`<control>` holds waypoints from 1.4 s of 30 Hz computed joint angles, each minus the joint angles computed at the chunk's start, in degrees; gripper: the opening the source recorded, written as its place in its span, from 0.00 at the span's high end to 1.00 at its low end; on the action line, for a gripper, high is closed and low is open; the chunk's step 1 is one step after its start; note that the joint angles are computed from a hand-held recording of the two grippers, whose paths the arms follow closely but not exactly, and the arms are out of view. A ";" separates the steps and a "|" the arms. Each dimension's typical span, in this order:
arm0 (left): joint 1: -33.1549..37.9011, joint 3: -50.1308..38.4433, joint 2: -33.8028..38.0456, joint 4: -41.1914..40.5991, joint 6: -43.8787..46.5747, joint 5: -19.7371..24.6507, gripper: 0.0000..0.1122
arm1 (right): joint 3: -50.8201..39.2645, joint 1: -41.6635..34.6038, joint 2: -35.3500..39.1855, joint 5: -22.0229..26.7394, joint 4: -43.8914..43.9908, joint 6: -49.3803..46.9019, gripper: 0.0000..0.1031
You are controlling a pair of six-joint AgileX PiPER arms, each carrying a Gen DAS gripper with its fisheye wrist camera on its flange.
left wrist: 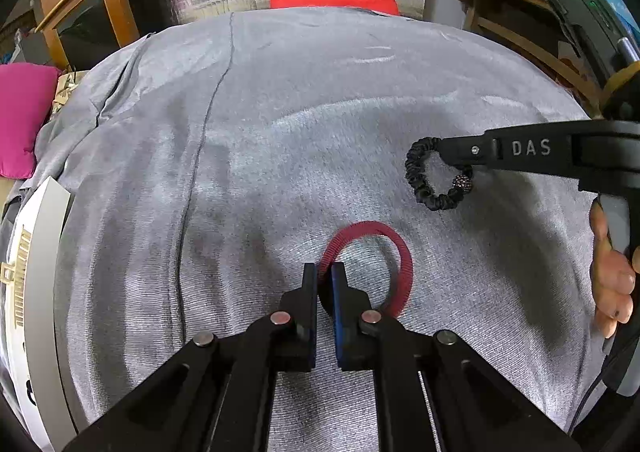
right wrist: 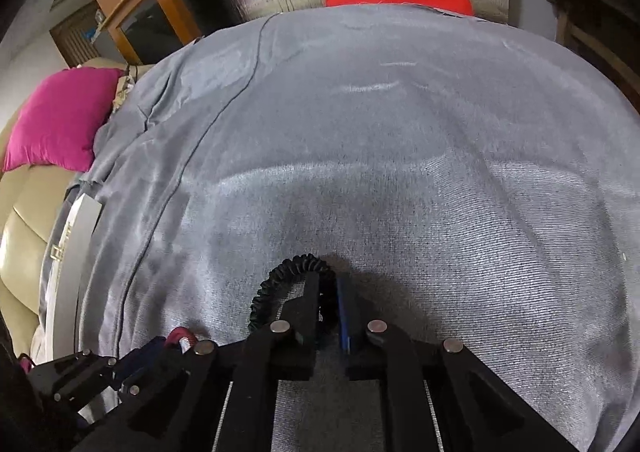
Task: Organize jewelry
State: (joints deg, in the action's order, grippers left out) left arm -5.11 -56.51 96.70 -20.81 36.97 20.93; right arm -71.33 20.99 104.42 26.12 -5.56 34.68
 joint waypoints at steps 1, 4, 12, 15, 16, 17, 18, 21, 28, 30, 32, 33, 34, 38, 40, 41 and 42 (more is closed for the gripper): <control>0.14 0.01 -0.05 -0.25 0.23 0.00 0.94 | 0.11 0.01 -0.24 -0.10 -0.37 0.49 0.91; 0.64 0.14 -0.58 -1.38 1.28 0.25 0.94 | 0.37 0.25 -1.08 -0.13 -1.80 2.06 0.91; 1.78 0.57 -1.90 -3.43 2.93 0.63 0.94 | 0.48 1.60 -2.48 0.46 -4.35 5.05 0.91; 2.45 0.70 -2.41 -4.21 3.53 0.76 0.94 | 0.72 2.21 -3.10 0.45 -4.83 5.64 0.91; 2.56 0.68 -2.46 -4.29 3.52 0.78 0.94 | 0.75 2.41 -3.22 0.49 -4.89 5.67 0.91; 2.75 0.70 -2.53 -4.44 3.60 0.78 0.94 | 0.67 2.73 -3.28 0.62 -5.26 6.03 0.91; 3.15 0.55 -2.49 -4.85 3.92 1.09 0.94 | 0.66 2.90 -3.31 0.69 -5.50 6.31 0.91; 4.39 -0.73 -1.66 -7.92 7.07 3.82 0.94 | 0.72 3.16 -3.31 0.94 -5.87 6.87 0.91; 6.45 -3.72 0.80 -13.54 13.23 12.60 0.71 | 1.05 1.25 -2.33 1.07 0.09 2.33 0.91; 6.83 -3.39 0.29 -15.36 14.51 12.55 0.46 | 1.21 0.79 -2.17 0.93 1.67 0.98 0.91; 7.27 -3.01 -0.23 -17.65 16.69 12.66 0.44 | 1.33 0.33 -1.97 0.84 3.57 -0.54 0.91; 7.15 -2.66 -0.52 -18.48 17.69 12.42 0.44 | 1.29 0.09 -1.76 1.07 4.38 -1.22 0.91; 6.67 -2.30 -0.54 -18.34 17.65 11.71 0.44 | 1.12 -0.34 -1.40 1.55 6.17 -2.84 0.90; 4.45 -2.98 1.23 -12.30 11.55 9.73 0.44 | 2.22 -3.10 -1.40 0.88 17.35 -12.20 0.89; 4.24 -3.09 1.50 -12.85 11.42 10.00 0.44 | 3.19 -4.56 -1.90 0.22 22.77 -16.56 0.88; 4.18 -3.01 1.39 -13.42 11.85 9.85 0.44 | 3.66 -4.98 -2.09 -0.24 24.36 -17.53 0.87; 4.09 -2.95 1.38 -13.76 12.22 9.66 0.43 | 4.27 -5.48 -2.38 -0.89 26.12 -18.78 0.86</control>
State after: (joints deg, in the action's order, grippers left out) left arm -1.01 -59.46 98.08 -34.57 49.20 30.59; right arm -67.06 15.51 102.05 25.23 20.56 15.90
